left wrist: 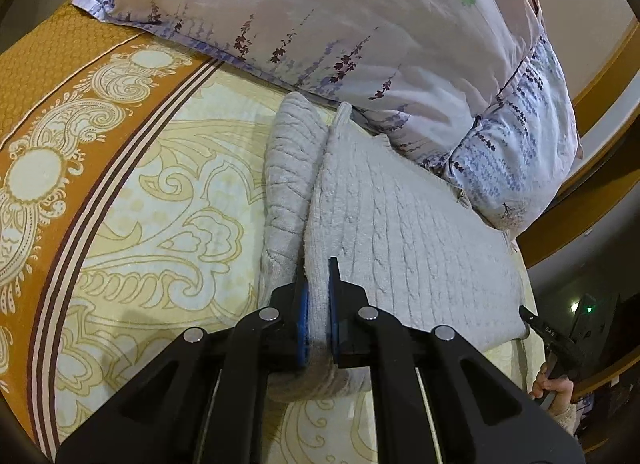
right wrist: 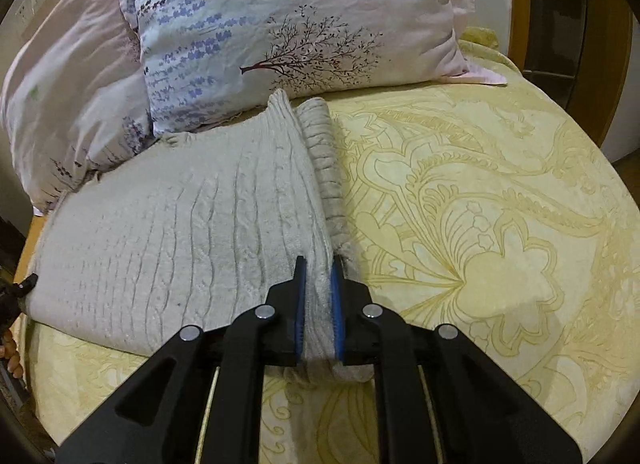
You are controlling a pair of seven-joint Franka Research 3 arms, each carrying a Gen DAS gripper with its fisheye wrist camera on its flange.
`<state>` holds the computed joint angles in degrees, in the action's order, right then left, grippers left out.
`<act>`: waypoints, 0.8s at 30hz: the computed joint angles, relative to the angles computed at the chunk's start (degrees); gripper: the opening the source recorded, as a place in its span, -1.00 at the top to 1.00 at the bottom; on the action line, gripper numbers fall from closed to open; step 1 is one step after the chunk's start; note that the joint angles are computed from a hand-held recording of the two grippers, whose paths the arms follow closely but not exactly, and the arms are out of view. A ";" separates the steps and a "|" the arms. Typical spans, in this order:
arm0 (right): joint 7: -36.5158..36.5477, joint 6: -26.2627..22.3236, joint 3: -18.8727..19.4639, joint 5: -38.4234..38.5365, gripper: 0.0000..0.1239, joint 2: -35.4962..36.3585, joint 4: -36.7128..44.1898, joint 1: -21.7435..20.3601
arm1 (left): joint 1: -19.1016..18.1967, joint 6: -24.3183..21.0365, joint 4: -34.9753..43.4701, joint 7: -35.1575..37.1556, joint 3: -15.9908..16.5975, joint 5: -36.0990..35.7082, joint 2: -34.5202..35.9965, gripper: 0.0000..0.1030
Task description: Fold small clothes
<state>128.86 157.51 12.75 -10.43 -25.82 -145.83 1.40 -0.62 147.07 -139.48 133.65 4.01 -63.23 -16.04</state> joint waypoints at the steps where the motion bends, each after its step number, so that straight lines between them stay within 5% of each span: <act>1: -0.10 -0.88 0.23 -0.38 0.80 0.23 0.59 -0.16 | -0.02 -0.28 0.05 0.14 0.13 -0.24 -0.01 0.85; 4: -0.51 -2.85 -0.38 0.17 0.67 0.47 1.86 0.73 | 0.13 -1.50 0.15 0.91 0.65 -1.37 -0.11 0.85; 8: 3.27 -3.42 1.62 -2.44 0.25 -0.55 3.11 -0.66 | 0.66 -3.25 -0.26 2.46 1.44 -3.94 -1.84 0.83; 10: 4.86 -1.63 2.84 -4.33 0.14 -0.99 3.61 -1.08 | 0.97 -2.89 -0.46 3.40 1.68 -5.31 -2.81 0.52; 12: 4.32 0.49 2.77 -4.42 0.05 0.11 4.62 -0.01 | 1.40 -0.40 -0.26 2.90 1.37 -5.92 -3.22 -0.22; 19: -1.75 2.23 3.31 -5.16 0.03 12.79 14.65 6.68 | 3.25 -6.75 5.50 -3.18 1.60 -3.29 2.56 -0.25; 24: 2.06 1.11 3.02 -11.51 0.03 19.75 20.73 9.48 | 3.62 -4.57 6.45 -4.45 -0.90 -1.00 4.00 -0.25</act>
<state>130.92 158.62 15.77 -21.94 -6.08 -125.10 10.88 2.99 142.51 -133.03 129.20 3.11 -64.24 -12.04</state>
